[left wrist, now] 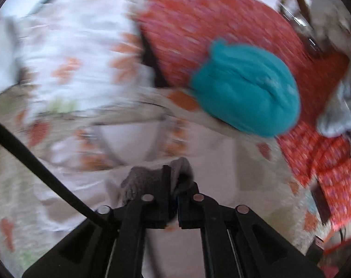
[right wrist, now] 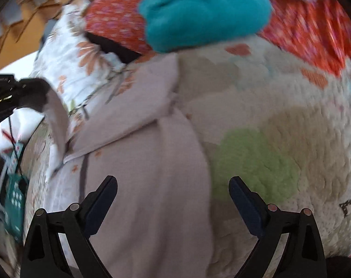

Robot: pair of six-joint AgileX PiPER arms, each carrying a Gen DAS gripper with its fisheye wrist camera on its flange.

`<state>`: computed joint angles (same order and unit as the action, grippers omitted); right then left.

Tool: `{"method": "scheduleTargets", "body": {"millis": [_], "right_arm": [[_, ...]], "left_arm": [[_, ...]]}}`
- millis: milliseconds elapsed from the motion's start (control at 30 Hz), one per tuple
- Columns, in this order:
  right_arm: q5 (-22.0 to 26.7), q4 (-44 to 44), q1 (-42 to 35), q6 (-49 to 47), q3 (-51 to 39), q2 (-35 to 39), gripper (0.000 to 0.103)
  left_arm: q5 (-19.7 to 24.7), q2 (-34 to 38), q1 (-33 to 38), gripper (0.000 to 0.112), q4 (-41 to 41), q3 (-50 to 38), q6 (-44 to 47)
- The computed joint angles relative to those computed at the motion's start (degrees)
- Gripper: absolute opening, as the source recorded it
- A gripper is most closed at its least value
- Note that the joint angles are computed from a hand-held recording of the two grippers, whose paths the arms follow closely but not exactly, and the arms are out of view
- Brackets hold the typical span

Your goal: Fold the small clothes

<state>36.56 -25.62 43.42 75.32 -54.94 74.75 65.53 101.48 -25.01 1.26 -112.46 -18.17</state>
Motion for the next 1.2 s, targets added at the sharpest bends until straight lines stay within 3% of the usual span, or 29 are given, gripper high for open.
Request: {"method": "scheduleTargets", "body": {"millis": [100,167,300,400,567,667,733,900,967,1133,1200], "right_arm": [[-0.8,2.1,-1.5,-1.4,0.0,0.3,0.099],[0.5,0.7,-0.4,-1.0,-1.0,1.0,0.099],[3.2,-2.0,2.6,-0.2,-3.9,3.4,0.099],[3.4,-2.7,3.4,-0.4,-4.7,4.4,0.099],[4.1,-6.3,6.4,1.9,-5.2,3.6,0.095],[2.6,-1.9,4.7,-5.1,-9.0,3.9,0.088],[4.5,0.8,3.1,-13.5,-15.7,7.3,0.088],[8.9,13.8,-6.1,-29.4,-31.2,18.6,0.084],[11.1,16.0,-8.2,-32.1,-36.2,22.4,0.076],[20.2,17.7,-10.0,-39.3,-51.3,34.9,0.071],[23.9,18.4,-9.4,-42.2,-56.2,39.3,0.053]], "left_arm": [[-1.1,2.4,-1.8,0.036,-3.9,0.0,-0.5],[-4.6,-0.6,-2.2,0.051,-4.8,5.7,-1.6],[-10.0,-11.4,-2.6,0.056,0.2,21.2,-6.0],[-10.9,-21.4,-3.5,0.059,8.5,34.1,-14.4],[-11.5,-36.8,-1.9,0.063,13.0,51.5,-20.6],[-11.9,-44.1,-2.2,0.067,18.4,59.7,-25.7],[-12.8,-47.1,-2.0,0.069,21.6,63.7,-28.5],[-20.1,-51.1,8.7,0.070,13.8,70.0,-18.5],[-22.7,-52.3,11.9,0.071,10.8,72.0,-14.4],[-27.1,-54.3,16.5,0.072,6.3,76.2,-7.9],[-27.8,-54.1,15.6,0.072,8.4,76.9,-9.7]]}}
